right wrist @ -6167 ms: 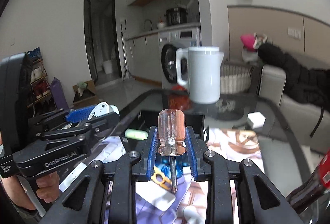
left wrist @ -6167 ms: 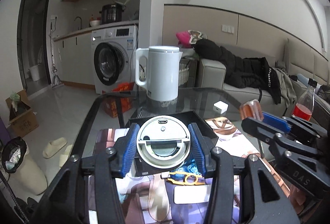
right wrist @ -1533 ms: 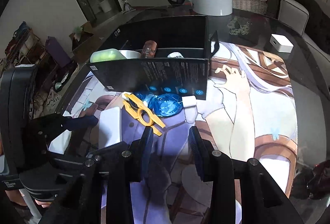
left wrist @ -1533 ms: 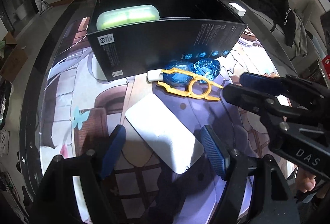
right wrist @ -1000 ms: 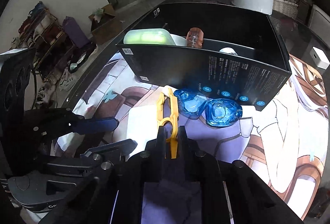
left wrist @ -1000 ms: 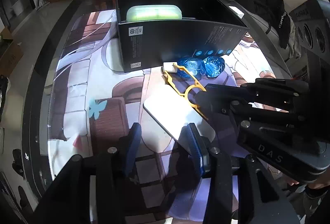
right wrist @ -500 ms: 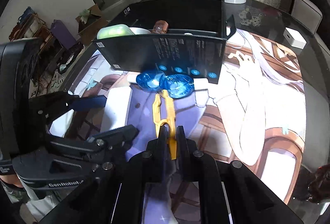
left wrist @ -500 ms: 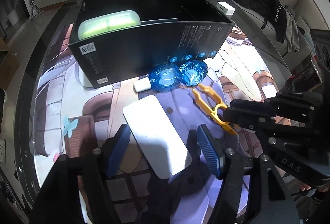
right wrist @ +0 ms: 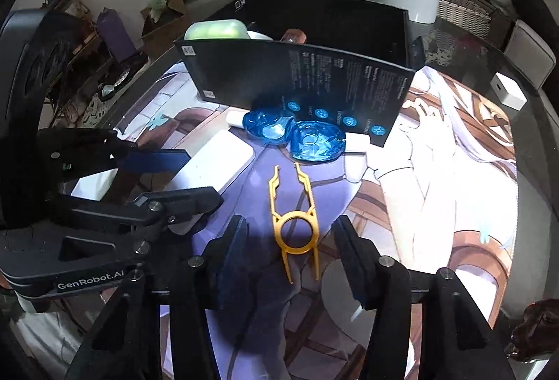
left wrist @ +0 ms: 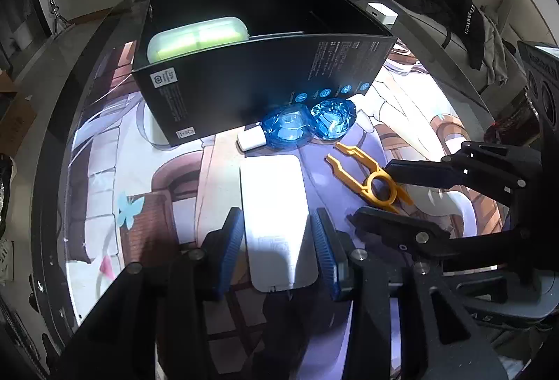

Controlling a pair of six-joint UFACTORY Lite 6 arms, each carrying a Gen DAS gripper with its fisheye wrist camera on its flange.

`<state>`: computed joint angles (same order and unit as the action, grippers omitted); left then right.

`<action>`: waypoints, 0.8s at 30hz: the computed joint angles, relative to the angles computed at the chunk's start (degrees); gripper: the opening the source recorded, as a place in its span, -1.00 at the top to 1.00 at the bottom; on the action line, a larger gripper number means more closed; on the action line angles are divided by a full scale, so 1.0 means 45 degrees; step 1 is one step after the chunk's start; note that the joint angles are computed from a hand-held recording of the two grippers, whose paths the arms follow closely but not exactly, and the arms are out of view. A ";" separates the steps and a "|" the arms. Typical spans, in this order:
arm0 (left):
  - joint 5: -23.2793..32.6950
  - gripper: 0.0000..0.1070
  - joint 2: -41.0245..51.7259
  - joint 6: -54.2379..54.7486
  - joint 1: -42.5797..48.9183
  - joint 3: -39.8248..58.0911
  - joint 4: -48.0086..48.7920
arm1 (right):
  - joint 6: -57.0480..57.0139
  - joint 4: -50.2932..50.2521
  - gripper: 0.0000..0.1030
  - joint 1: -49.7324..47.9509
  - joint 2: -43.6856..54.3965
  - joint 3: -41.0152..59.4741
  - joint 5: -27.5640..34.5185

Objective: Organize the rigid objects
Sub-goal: 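Close left tool on the white rectangular block while right tool lifts the clip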

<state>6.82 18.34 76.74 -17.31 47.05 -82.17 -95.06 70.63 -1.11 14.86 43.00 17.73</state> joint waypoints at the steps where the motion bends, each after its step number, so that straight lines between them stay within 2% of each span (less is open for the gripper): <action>1: -0.0024 0.19 0.0002 -0.0079 -0.0036 0.0002 0.0094 | -0.0037 0.0014 0.13 -0.0018 0.0044 -0.0015 0.0096; 4: -0.0298 0.19 0.0077 -0.0105 -0.0366 0.0070 0.0040 | -0.0461 0.0518 0.47 0.0485 -0.0179 -0.0296 -0.0889; 6: -0.0736 0.26 0.0142 0.0130 -0.0658 0.0094 -0.0234 | -0.0720 0.0763 0.48 0.0601 -0.0111 -0.0297 -0.1038; 9: -0.0577 0.27 0.0064 0.1929 -0.0502 -0.0030 -0.1912 | -0.0813 0.0852 0.48 0.0471 -0.0069 -0.0261 -0.0861; 16: -0.0332 0.28 0.0016 0.1980 -0.0303 -0.0118 -0.1928 | -0.1018 0.1211 0.49 0.0439 0.0014 -0.0252 -0.0717; 21: 0.0377 0.28 -0.0116 0.1761 0.0177 -0.0169 -0.1704 | -0.0981 0.1180 0.49 0.0150 -0.0201 -0.0329 -0.0340; 24: 0.0203 0.28 -0.0723 0.3902 0.0191 -0.0555 -0.3785 | -0.1430 0.1697 0.49 -0.0184 -0.0686 -0.0522 0.0189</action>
<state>7.73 15.09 94.30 -16.45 44.55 -99.20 -101.49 78.27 -1.94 11.78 40.65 18.58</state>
